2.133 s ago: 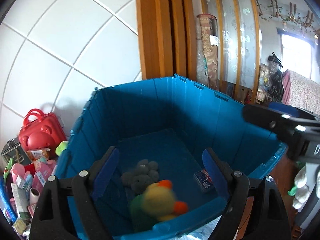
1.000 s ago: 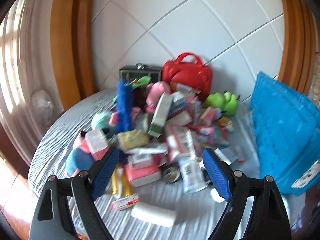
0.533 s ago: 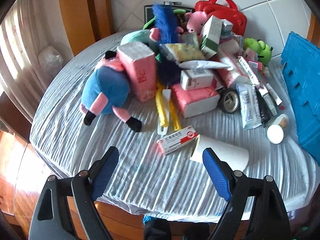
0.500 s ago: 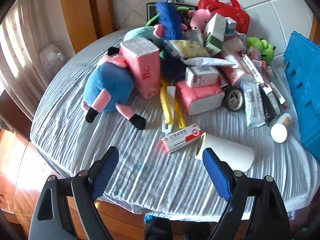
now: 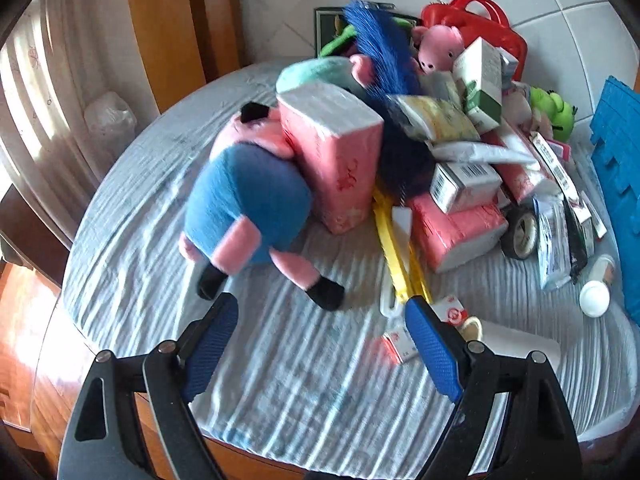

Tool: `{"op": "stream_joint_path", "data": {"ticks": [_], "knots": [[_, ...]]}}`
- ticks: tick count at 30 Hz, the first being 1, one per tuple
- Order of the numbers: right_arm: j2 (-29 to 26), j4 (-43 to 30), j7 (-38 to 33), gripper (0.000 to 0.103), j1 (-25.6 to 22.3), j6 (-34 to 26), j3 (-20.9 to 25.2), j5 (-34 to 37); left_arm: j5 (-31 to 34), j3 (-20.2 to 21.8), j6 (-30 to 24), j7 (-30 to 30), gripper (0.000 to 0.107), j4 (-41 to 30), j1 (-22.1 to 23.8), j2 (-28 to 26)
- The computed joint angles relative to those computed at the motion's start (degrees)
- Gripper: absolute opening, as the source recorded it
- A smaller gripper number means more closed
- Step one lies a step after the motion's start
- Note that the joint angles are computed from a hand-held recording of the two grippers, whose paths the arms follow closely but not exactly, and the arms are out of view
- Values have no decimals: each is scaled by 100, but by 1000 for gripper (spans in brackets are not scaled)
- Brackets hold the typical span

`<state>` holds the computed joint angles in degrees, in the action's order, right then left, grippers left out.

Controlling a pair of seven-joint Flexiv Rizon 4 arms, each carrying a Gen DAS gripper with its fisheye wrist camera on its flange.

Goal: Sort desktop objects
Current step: 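Grasp the pink-and-blue pig plush with the left tool while the right tool grasps the white bottle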

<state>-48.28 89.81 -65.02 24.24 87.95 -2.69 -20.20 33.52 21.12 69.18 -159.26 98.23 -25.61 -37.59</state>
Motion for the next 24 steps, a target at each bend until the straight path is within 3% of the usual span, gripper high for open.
{"op": "stream_joint_path", "data": {"ticks": [5, 8, 15, 17, 21, 24], "knots": [[-92, -241, 229, 103, 13, -338, -76, 49, -43, 37, -162, 235, 86, -82, 457, 96], [-160, -386, 403, 103, 29, -591, -122, 35, -447, -327, -179, 914, 86, -186, 1016, 13], [-244, -563, 549, 103, -105, -1011, 69, 20, -1647, -920, -430, 2265, 86, -563, 1759, -444], [-264, -605, 574, 103, -125, -1123, 95, 11, -1911, -909, -647, 2475, 93, -722, 1789, -594], [-294, -687, 603, 103, -160, -1274, 142, -1, -2246, -897, -682, 2740, 94, -761, 1819, -690], [-341, -795, 586, 103, -186, -1353, 190, -11, -2280, -814, -464, 2818, 84, -550, 1739, -620]]}}
